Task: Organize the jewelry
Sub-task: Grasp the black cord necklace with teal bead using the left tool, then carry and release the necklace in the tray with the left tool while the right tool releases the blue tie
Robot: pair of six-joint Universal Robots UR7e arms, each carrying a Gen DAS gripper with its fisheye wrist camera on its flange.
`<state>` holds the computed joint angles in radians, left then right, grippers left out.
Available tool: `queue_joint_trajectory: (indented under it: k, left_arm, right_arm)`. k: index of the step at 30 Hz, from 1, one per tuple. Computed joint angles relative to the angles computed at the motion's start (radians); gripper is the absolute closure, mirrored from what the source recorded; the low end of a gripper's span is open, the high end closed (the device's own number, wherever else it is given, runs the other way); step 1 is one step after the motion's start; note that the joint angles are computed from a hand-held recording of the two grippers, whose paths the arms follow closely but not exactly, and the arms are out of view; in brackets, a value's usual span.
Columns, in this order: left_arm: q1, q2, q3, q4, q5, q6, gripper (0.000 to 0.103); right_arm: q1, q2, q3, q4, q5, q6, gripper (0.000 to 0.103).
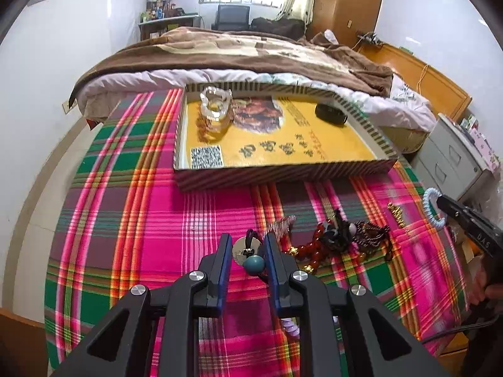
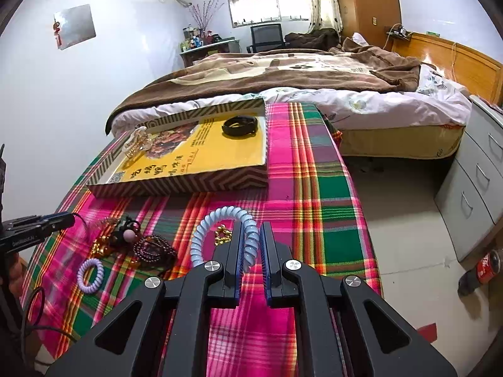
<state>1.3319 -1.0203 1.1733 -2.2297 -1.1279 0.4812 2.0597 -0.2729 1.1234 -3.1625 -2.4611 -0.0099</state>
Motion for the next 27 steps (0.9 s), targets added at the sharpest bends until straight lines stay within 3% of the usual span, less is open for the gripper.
queue_joint_trajectory:
  k: [4, 14, 20, 27]
  left_arm:
    - [0.008, -0.008, -0.028, 0.054, -0.059, -0.009, 0.082]
    - [0.008, -0.004, -0.053, 0.029, -0.039, 0.000, 0.082]
    - [0.003, 0.052, -0.153, 0.038, -0.057, 0.010, 0.082]
    - [0.002, 0.171, -0.337, 0.078, -0.054, 0.022, 0.082]
  right_arm:
    - [0.006, 0.003, -0.010, -0.007, -0.007, -0.010, 0.093]
    - [0.016, 0.017, -0.054, 0.009, -0.012, -0.036, 0.093]
    - [0.016, 0.049, -0.167, 0.056, 0.002, -0.078, 0.093]
    - [-0.002, 0.161, -0.447, 0.229, 0.018, -0.119, 0.093]
